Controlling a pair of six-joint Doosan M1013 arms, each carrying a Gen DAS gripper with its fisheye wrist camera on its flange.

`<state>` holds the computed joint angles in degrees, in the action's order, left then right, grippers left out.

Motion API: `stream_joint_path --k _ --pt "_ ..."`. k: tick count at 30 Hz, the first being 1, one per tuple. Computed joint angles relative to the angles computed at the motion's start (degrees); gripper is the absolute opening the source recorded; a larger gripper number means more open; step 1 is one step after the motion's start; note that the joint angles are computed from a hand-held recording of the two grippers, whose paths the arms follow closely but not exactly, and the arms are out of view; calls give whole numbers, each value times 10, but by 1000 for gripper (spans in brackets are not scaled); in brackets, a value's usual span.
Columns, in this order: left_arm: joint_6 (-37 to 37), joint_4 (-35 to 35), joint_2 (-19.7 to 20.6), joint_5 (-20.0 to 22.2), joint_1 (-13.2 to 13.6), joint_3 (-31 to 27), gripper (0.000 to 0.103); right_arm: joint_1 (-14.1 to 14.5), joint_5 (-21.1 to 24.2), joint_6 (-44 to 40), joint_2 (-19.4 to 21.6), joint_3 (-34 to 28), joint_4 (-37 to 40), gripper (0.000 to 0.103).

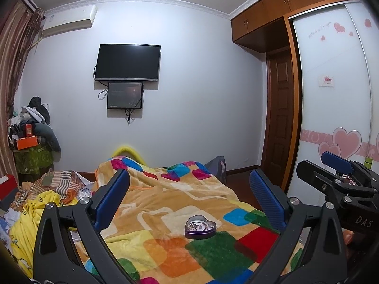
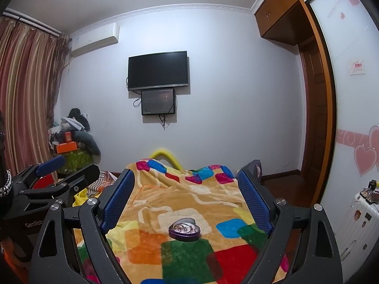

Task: Organize jewelry

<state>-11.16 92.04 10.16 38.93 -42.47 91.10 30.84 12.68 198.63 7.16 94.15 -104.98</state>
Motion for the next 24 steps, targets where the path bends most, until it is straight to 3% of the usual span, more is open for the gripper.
stream_joint_path --k 24 --pt "-1 -19 3 -8 6 -2 102 -2 -9 -65 0 -3 68 87"
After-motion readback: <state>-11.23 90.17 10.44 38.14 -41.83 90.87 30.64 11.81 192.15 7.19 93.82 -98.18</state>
